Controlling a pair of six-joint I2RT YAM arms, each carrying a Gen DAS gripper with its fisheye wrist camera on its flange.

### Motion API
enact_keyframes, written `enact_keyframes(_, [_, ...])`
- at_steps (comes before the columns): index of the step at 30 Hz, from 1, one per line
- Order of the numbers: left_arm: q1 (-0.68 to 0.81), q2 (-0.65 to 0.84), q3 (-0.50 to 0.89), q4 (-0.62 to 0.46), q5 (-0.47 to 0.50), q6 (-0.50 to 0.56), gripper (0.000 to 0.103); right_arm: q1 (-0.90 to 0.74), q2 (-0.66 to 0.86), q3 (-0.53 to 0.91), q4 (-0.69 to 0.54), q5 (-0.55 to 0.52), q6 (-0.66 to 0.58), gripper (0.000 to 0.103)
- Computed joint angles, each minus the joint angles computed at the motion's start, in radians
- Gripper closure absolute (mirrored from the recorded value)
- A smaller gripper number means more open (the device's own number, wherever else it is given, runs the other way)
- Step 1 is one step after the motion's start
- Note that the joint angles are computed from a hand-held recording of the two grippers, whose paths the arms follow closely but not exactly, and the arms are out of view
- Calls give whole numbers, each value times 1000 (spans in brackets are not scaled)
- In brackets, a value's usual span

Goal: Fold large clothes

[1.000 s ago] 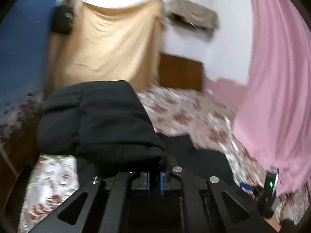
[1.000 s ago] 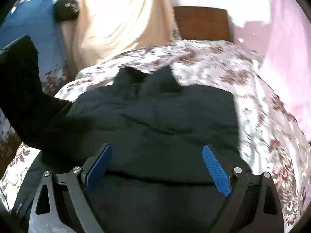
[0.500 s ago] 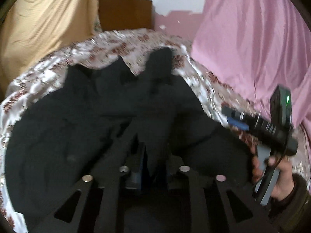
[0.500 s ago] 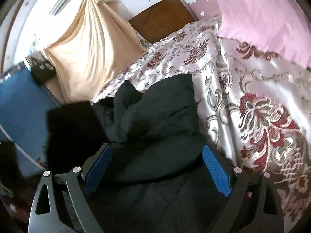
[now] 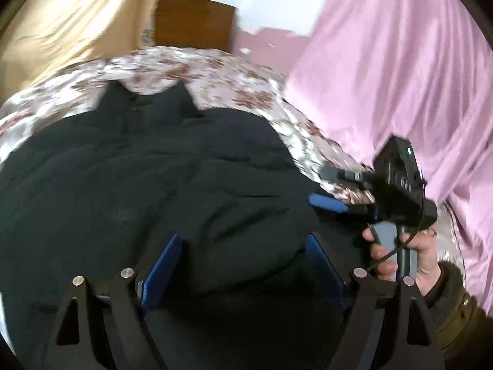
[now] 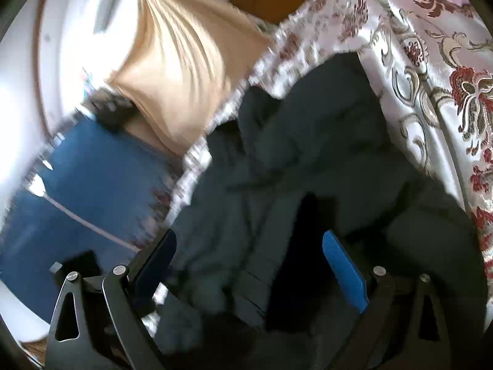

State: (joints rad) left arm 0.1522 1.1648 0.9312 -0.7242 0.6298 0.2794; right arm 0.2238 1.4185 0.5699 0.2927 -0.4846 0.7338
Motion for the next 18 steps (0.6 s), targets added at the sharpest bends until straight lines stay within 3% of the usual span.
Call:
enact_keyframes(3, [162, -47, 11, -67, -34, 29, 20, 68, 14, 62, -137, 80, -38, 10])
enact_keyframes(5, [299, -51, 37, -115, -61, 58, 20, 123, 40, 119, -235, 132, -61, 19])
enact_keyframes(7, [440, -14, 74, -156, -52, 111, 18, 167, 95, 167, -284, 142, -59, 39])
enact_keyframes(12, [677, 154, 194, -200, -36, 223, 15, 202, 102, 255, -410, 213, -48, 67])
enact_keyframes(13, [696, 179, 210, -198, -37, 234, 15, 206, 90, 279, -445, 228, -53, 91])
enact_keyframes(14, [707, 206, 228, -191, -37, 238, 15, 212, 69, 300, -494, 260, -71, 96])
enact_keyframes(18, [658, 265, 252, -112, -50, 188, 15, 230, -3, 420, -651, 378, -157, 96])
